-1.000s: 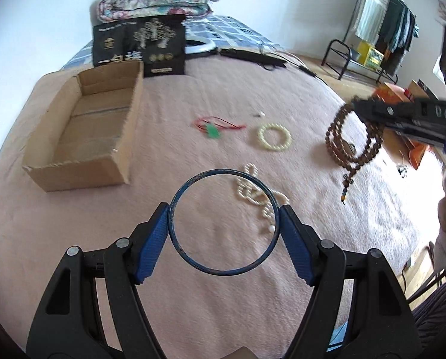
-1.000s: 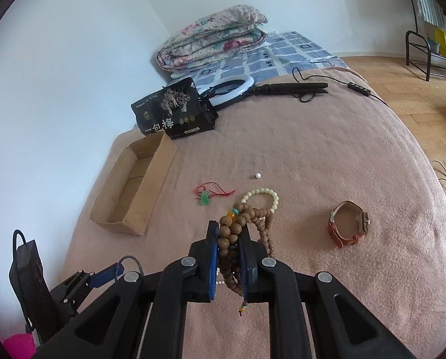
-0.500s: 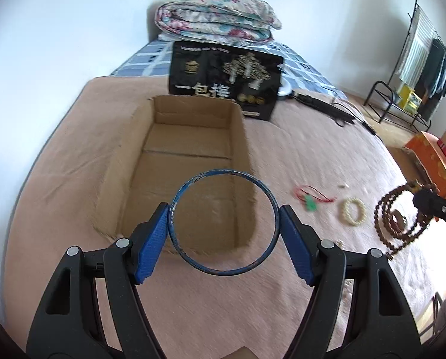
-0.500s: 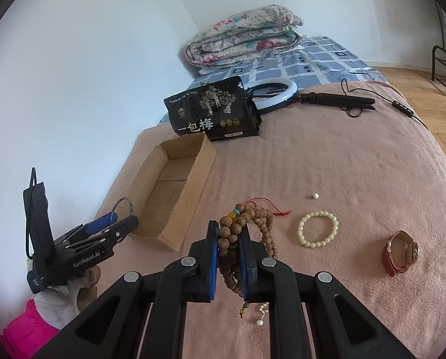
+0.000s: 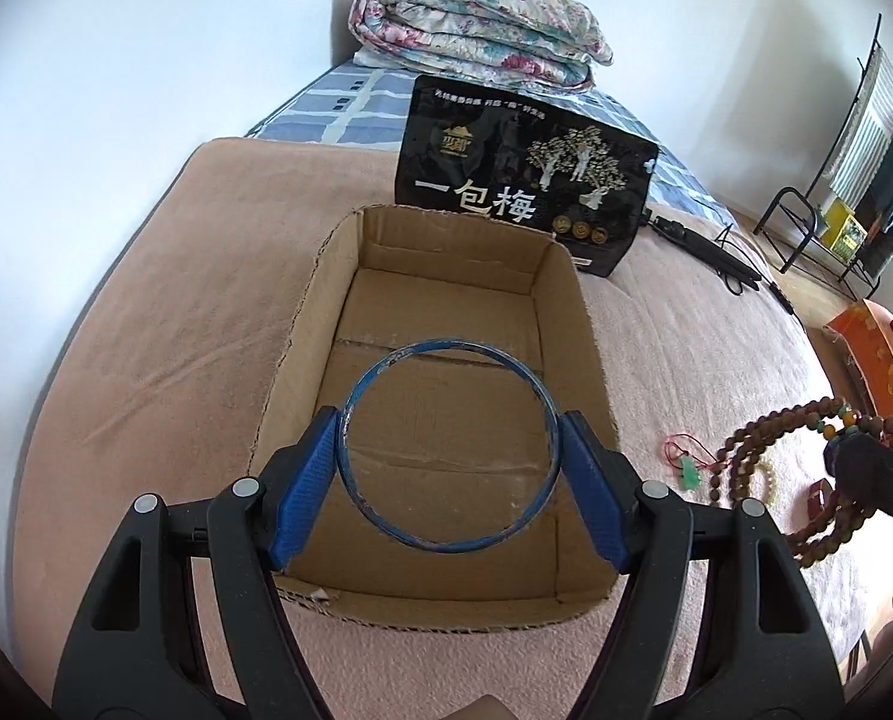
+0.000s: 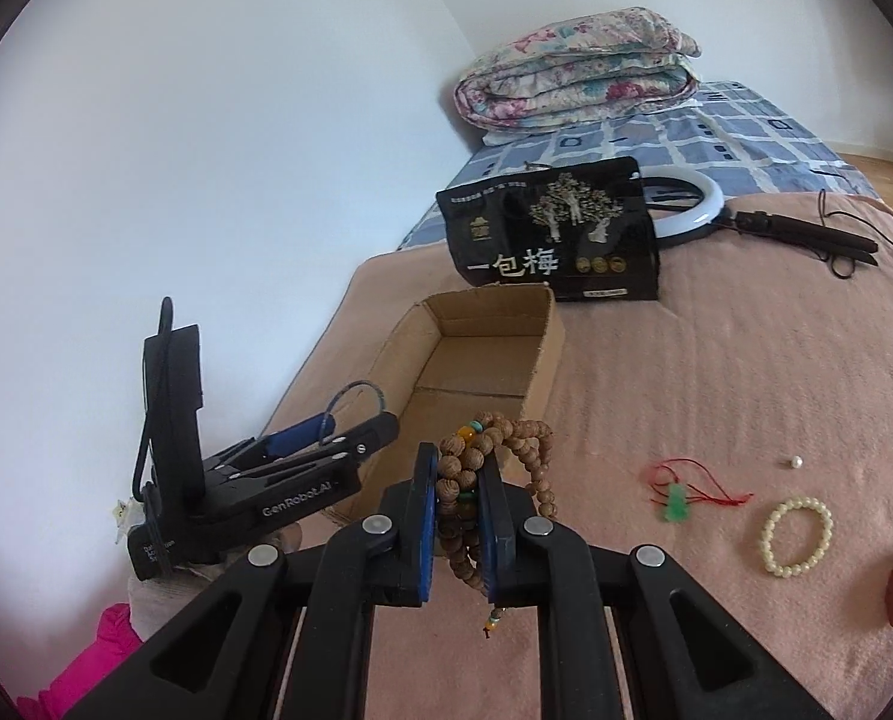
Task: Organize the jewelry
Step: 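Carry the bangle in the left tool and beads in the right tool to the box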
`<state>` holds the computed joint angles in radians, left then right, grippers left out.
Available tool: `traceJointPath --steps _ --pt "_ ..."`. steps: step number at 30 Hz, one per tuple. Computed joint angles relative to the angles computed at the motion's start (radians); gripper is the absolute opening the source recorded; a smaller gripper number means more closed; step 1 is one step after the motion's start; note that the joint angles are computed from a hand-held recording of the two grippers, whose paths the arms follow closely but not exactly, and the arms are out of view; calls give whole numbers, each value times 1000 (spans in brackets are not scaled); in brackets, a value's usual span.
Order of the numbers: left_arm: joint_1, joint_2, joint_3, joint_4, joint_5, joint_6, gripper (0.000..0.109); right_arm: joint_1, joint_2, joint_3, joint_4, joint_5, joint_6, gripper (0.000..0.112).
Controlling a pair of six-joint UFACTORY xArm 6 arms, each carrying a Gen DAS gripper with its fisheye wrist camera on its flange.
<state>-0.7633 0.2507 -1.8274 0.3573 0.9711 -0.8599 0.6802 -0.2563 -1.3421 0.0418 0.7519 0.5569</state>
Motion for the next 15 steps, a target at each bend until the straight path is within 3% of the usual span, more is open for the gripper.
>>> traceJointPath --steps 6,15 --pt "21 -6 12 6 0 0 74 21 112 -70 85 -59 -37 10" --pt "63 -16 47 -31 -28 4 74 25 226 -152 87 -73 -32 10"
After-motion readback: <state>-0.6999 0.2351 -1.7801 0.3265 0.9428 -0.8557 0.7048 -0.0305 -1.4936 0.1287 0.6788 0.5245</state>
